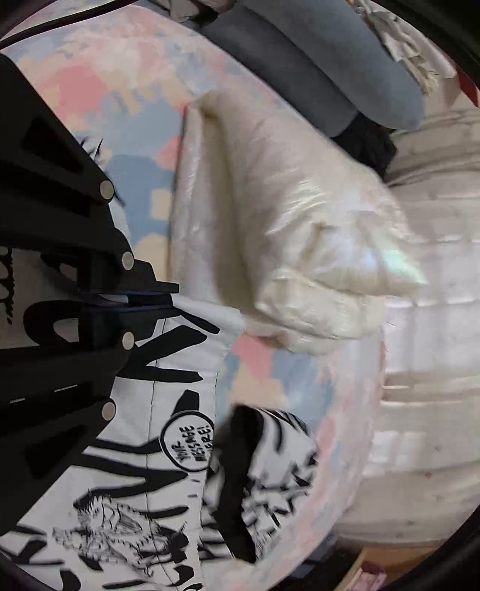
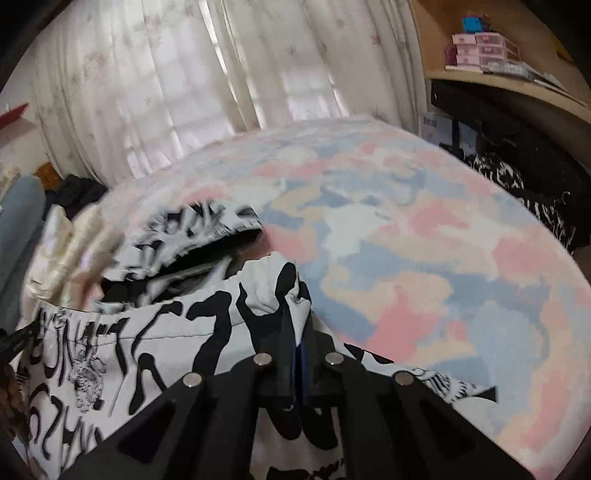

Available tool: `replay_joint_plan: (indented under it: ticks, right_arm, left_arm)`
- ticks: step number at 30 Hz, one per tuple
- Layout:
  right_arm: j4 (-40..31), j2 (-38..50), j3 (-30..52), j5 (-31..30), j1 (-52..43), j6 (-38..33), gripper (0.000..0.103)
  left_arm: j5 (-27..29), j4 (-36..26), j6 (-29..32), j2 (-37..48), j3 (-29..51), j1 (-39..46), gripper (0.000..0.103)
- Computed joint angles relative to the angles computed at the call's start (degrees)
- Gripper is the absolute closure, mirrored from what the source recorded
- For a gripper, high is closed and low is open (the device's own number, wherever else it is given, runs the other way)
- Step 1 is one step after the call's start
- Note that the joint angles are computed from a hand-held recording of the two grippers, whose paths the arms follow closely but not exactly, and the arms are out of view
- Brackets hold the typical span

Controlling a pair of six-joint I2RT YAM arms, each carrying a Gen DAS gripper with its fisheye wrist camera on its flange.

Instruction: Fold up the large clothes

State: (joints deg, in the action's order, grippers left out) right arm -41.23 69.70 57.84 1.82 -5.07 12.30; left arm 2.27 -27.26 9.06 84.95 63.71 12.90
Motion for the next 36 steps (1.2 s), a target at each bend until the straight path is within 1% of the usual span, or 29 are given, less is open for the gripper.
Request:
replay_joint_plan:
  ticks: [2, 3, 5, 6, 8, 9, 10, 11, 13, 15, 16, 17, 18, 20, 21, 22, 25, 26, 27, 28, 30, 31, 32, 33, 34, 35, 36]
  right_arm:
    - [1.0, 3.6, -1.7, 1.1, 0.4, -0.1, 0.102]
    - [1.6, 5.6, -2.8, 1.0, 0.2, 0.0, 0.102]
    - [3.8, 5.6, -5.3, 0.5, -0.3, 0.3, 0.101]
    - [4.2, 5.4, -5.7, -0.3, -1.0, 0.4, 0.101]
    - [3.7, 5.4, -5.5, -3.2, -3.1, 0.4, 0.095]
    - [2.4, 5.4, -4.8, -5.4, -4.6, 0.6, 0.092]
    - [0.3, 5.3, -3.6, -6.5, -5.6, 0.8, 0.091]
    - [-0.8, 5.2, -3.0, -6.7, -5.8, 0.9, 0.089]
    - [-4.1, 2.0, -1.3, -4.8, -5.0, 1.6, 0.089]
    - [-6.1, -2.4, -0.7, -3.2, -2.4, 2.4, 0.089]
    - [-6.8, -4.2, -0.3, -2.5, -0.7, 2.7, 0.089]
    - [-8.1, -6.4, 0.3, -1.3, 3.0, 3.8, 0.089]
    - [-8.8, -7.5, 0.6, -1.0, 5.8, 4.9, 0.089]
    - [-9.8, -8.1, 0.9, -1.5, 11.4, 8.0, 0.089]
    - [-10.0, -8.0, 0.6, -1.5, 15.1, 10.3, 0.089]
    - [-9.8, -7.2, 0.0, -0.8, 18.8, 12.3, 0.089]
    - [-8.5, -3.6, -2.1, 2.2, 25.1, 15.0, 0.089]
    - [-8.1, -3.0, -2.7, 2.5, 25.0, 14.7, 0.089]
    - [-7.7, -2.9, -4.1, 4.2, 24.8, 14.4, 0.089]
    - [-7.5, -3.6, -5.4, 5.0, 23.3, 13.5, 0.089]
    - [-7.9, -5.7, -7.7, 5.6, 17.8, 10.8, 0.091]
    - [-8.6, -6.8, -8.7, 6.8, 14.2, 8.7, 0.093]
    - [-8.9, -9.0, -10.2, 7.8, 8.1, 4.5, 0.093]
    - [-8.9, -10.6, -11.2, 7.1, 3.3, 1.0, 0.098]
    - [-9.0, -12.0, -11.8, 4.6, -2.1, -2.7, 0.103]
    - [-9.7, -12.7, -11.8, 3.1, -7.6, -5.6, 0.103]
    - [-10.3, -13.4, -11.4, -0.4, -13.7, -8.3, 0.103]
  left_arm:
    - [-1.4, 1.7, 0.5, 2.9, -1.5, -0.2, 0.1]
    - [-1.1, 2.4, 0.4, 3.8, -2.0, 0.0, 0.1]
    - [-0.1, 3.9, -0.1, 4.2, -2.8, 0.4, 0.099]
    - [0.4, 3.4, 0.0, 4.4, -2.3, 0.7, 0.099]
    - [3.0, 1.3, 0.1, 4.6, -0.9, 2.0, 0.096]
    - [4.4, -0.1, 0.2, 4.4, -0.1, 3.2, 0.093]
    - [5.1, -1.7, 0.1, 3.9, 0.5, 4.0, 0.085]
    - [6.5, -4.2, 0.2, 3.0, 1.6, 5.4, 0.082]
    - [8.9, -6.2, 0.6, -0.1, 1.0, 7.3, 0.082]
    - [11.8, -8.4, 3.5, -5.8, -0.7, 10.1, 0.082]
    - [12.2, -9.3, 4.3, -7.9, -1.4, 10.4, 0.082]
    - [12.8, -11.3, 6.0, -11.2, -2.6, 11.5, 0.083]
    - [13.4, -13.5, 7.1, -13.3, -3.4, 12.3, 0.085]
    - [14.7, -17.8, 8.7, -15.9, -4.2, 14.0, 0.092]
    - [14.9, -19.1, 9.5, -17.2, -5.6, 15.2, 0.092]
    - [14.3, -18.9, 10.4, -18.3, -7.4, 15.8, 0.092]
    - [9.3, -14.9, 12.4, -19.7, -12.4, 16.5, 0.093]
    - [8.6, -12.6, 13.3, -19.2, -13.9, 17.6, 0.095]
    - [9.2, -11.4, 13.9, -18.6, -14.4, 18.7, 0.095]
    - [10.0, -10.0, 14.7, -17.5, -14.7, 20.2, 0.096]
    - [11.9, -9.9, 15.0, -15.0, -13.5, 21.9, 0.097]
    - [12.5, -9.7, 15.0, -14.1, -13.0, 22.3, 0.097]
    - [12.6, -9.0, 15.0, -13.4, -12.8, 22.5, 0.097]
    - [12.6, -8.5, 15.1, -12.7, -12.6, 22.6, 0.097]
    - [12.9, -8.2, 15.4, -12.1, -12.6, 22.9, 0.097]
    - [13.0, -7.9, 15.3, -11.8, -12.8, 22.9, 0.097]
    - [12.7, -7.5, 15.3, -11.9, -13.0, 22.8, 0.097]
